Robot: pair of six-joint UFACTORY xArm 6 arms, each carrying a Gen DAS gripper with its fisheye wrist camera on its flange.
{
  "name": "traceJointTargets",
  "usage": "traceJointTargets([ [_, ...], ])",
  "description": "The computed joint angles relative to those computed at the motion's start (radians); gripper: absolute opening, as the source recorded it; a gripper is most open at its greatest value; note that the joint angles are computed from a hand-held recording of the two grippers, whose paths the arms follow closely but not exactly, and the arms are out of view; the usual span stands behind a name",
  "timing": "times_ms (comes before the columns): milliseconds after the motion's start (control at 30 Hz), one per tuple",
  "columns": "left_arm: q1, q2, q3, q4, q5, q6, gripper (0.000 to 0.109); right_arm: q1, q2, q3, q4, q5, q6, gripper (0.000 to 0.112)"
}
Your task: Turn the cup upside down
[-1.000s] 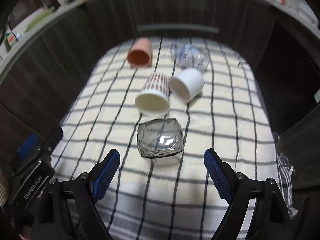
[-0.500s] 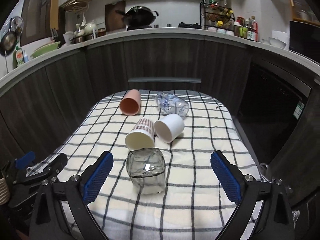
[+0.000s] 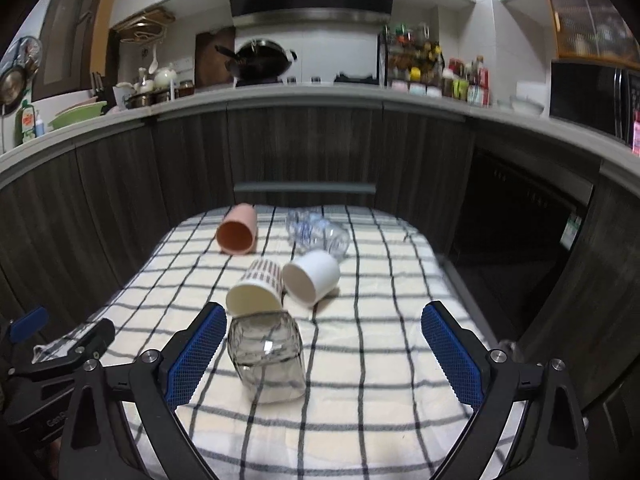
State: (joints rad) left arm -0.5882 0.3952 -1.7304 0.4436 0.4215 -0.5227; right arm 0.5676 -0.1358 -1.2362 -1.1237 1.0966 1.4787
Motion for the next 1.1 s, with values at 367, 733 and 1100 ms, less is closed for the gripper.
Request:
traceJointTargets([
  [367, 0.000, -0.017, 0.023, 0.030, -0.023, -0.028, 0.100, 0.029, -0.008, 0.001, -0.057, 0.027, 0.016, 0.099],
  [733, 0.006, -0.052, 0.065, 0.088, -0.079, -0.081, 0.101, 0.033, -0.035, 0.019, -0.070, 0.018, 0.042, 0.099],
  [1100, 0.000, -0.051, 0.065, 0.097, -0.083, -0.080, 0.101, 0.048, -0.054, 0.032, -0.093, 0.031, 0.063, 0.100],
])
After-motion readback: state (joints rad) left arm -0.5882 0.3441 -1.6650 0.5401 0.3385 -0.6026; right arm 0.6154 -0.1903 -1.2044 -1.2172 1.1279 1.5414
